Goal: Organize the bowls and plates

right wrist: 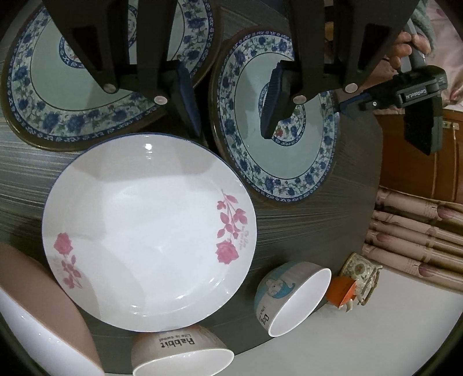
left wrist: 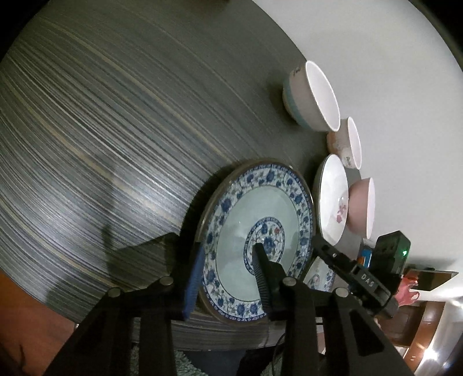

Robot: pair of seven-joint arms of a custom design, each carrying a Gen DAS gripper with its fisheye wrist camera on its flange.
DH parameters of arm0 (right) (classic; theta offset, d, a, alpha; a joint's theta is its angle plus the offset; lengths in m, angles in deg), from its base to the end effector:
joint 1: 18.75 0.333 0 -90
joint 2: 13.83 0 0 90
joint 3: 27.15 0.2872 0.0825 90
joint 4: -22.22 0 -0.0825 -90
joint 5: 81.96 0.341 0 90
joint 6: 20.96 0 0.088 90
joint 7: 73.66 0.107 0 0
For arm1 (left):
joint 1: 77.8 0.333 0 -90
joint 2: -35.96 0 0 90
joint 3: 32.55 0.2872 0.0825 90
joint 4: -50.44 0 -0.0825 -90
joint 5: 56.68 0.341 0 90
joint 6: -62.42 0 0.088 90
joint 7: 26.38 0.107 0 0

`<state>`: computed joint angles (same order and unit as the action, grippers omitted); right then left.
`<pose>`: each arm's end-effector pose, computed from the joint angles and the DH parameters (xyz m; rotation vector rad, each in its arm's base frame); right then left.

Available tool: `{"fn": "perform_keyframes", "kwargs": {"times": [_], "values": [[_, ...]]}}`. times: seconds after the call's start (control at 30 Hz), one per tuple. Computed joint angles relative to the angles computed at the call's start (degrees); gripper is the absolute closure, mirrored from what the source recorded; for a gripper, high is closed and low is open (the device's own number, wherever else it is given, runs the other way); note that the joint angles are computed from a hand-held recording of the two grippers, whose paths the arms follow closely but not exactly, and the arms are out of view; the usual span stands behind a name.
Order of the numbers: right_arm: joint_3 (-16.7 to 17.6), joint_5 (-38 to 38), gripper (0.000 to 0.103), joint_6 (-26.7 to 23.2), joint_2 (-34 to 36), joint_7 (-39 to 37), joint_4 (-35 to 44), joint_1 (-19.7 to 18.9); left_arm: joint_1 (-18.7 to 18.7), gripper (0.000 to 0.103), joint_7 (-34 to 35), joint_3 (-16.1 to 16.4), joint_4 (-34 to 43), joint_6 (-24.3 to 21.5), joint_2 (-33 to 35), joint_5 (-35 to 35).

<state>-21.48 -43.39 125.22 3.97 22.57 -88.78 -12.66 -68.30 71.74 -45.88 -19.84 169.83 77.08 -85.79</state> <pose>0.5877 0.1102 0.3543 -1.4173 2.1960 0.2975 0.6818 -0.0408 0.3581 1.8624 -1.8343 0.5818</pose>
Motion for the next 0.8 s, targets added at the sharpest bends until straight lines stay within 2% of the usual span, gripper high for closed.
{"fn": "perform_keyframes", "kwargs": {"times": [0.17, 0.47, 0.6, 0.7, 0.8], "values": [[0.2, 0.1, 0.063, -0.5, 0.9, -0.8, 0.8, -0.2, -0.7, 0.07, -1.1, 0.8, 0.9, 0.0, 0.9, 2.1], [0.1, -1.4, 0.074, -1.6, 2.8, 0.3, 2.8, 0.0, -1.7, 0.088, -1.4, 0.7, 3.0, -1.3, 3.0, 4.6], [-0.2, -3.2, 0.086, -1.6, 2.9, 1.7, 2.9, 0.3, -2.2, 0.09, -0.2, 0.8, 1.5, 1.0, 2.1, 5.6], [0.5, -1.9, 0.087, -1.0, 2.3, 0.9, 1.9, -0.2, -2.5, 0.09, 1.1, 1.0, 0.3, 2.7, 0.8, 6.6], [0.2, -3.8, 0.088, -0.2, 1.5, 2.1, 1.3, 1.1, -2.1, 0.09, 2.2, 1.1, -0.3, 4.1, -0.2, 6.7]]}}
